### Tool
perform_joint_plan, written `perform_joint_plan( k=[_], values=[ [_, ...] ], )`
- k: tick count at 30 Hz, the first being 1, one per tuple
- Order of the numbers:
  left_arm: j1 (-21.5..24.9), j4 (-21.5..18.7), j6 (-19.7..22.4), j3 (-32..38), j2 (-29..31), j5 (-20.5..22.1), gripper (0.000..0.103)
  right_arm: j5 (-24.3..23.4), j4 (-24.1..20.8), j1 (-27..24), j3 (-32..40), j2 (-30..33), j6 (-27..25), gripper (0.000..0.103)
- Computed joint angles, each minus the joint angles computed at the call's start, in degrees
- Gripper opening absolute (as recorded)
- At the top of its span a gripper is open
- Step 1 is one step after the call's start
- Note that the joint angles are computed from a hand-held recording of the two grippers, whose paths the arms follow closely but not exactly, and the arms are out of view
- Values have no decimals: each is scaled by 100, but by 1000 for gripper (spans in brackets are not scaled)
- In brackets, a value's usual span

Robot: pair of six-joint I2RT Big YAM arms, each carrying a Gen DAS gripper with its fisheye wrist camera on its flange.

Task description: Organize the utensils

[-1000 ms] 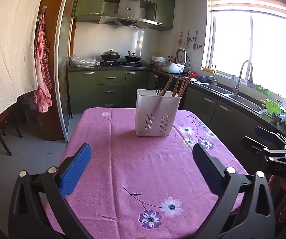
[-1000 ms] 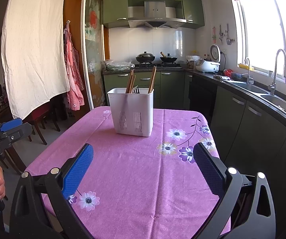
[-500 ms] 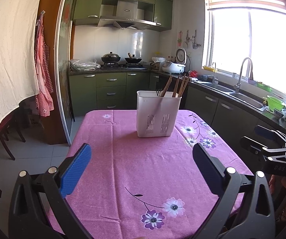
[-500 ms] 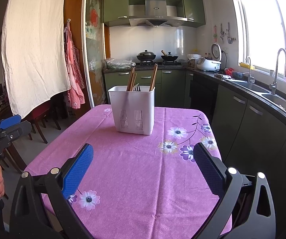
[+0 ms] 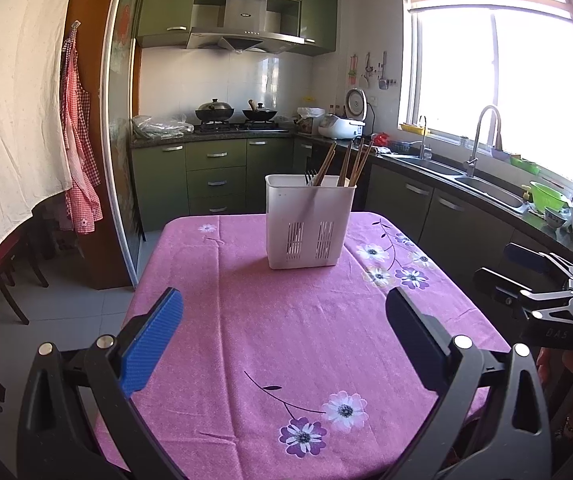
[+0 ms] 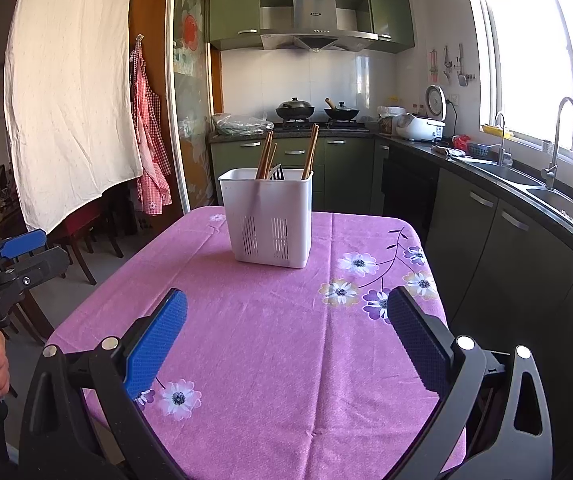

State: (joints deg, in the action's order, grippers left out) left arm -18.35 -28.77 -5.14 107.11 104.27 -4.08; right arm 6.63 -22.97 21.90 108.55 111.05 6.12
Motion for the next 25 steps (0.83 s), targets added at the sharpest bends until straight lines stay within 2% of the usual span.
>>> perform_joint_plan(
  k=[7,13,21,25],
  values=[
    [22,-24,-76,32,22,51,96,-29,-40,-11,13,15,5,98],
    [-35,314,139,-134,-35,-48,96,-49,-115,-20,98,71,-2,98],
    [3,-134,10,223,185,-139,96,-75,-155,-32,171,134,16,98],
    [17,-224,14,317,271,-244,96,-79,-229,-39,261,204,21,98]
  ],
)
